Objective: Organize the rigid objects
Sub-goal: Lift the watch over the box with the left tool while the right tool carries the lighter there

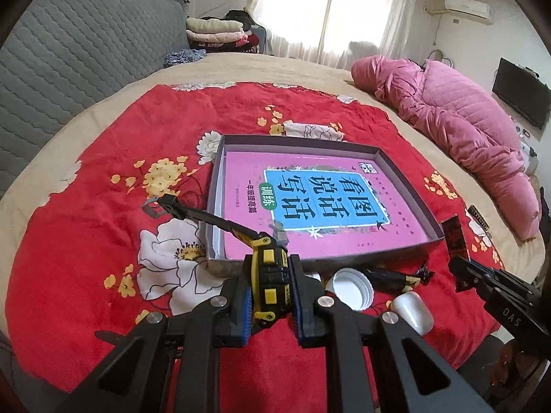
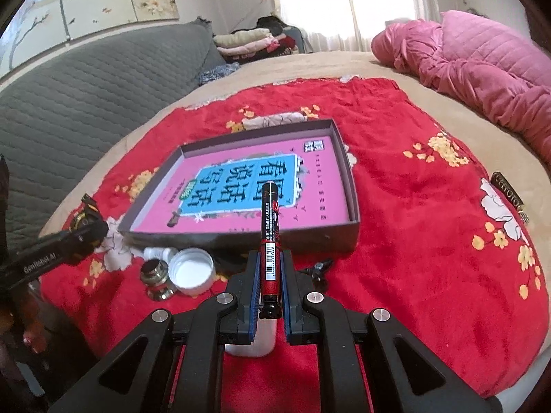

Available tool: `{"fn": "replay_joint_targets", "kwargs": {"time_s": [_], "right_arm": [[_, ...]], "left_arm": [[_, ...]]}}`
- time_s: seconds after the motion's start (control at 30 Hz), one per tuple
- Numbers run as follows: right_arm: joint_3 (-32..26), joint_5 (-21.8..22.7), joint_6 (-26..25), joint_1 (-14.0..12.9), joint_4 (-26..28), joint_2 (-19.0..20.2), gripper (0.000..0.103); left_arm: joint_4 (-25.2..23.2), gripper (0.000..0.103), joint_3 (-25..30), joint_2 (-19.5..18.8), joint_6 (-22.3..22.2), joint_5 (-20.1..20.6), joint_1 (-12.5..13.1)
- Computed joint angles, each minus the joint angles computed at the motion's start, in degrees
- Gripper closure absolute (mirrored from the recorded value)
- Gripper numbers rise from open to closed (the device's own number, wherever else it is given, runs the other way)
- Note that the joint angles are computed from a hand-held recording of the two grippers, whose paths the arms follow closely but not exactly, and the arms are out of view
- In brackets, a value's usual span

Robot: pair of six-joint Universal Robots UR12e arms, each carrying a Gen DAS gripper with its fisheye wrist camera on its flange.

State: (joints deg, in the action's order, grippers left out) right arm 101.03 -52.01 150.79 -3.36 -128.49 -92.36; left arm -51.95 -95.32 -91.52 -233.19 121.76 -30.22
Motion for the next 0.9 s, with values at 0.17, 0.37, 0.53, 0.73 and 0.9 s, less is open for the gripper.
{"fn": "replay_joint_targets", "kwargs": {"time_s": [0.17, 0.37, 0.53, 0.73, 0.9], "right_arm": [[-0.77, 0.12, 1.1, 0.68, -1.53, 0.59, 0.092], [-2.11, -0.17, 3.26, 1.62, -3.7, 1.82, 0.092], [-3.21, -0.83, 5.07, 2.38, -5.01, 2.85, 0.092], [-4.17, -2.67, 5.85, 3.3, -5.57, 3.71, 0.092], [-5.15, -5.74, 7.38, 4.47, -7.24, 4.88, 0.092]], "left_arm": [[1.3, 0.085, 0.3, -0.31, 0.55, 0.77, 0.09], [2.45, 0.085, 1.15, -1.22, 0.98, 1.44, 0.71], [3.69, 0.085, 2.85, -2.92, 1.95, 3.17, 1.35], [4.83, 0.085, 4.76, -5.29, 4.33, 4.11, 2.14], [5.57, 0.085, 4.72, -6.41, 6.28, 2.5, 3.08]]}}
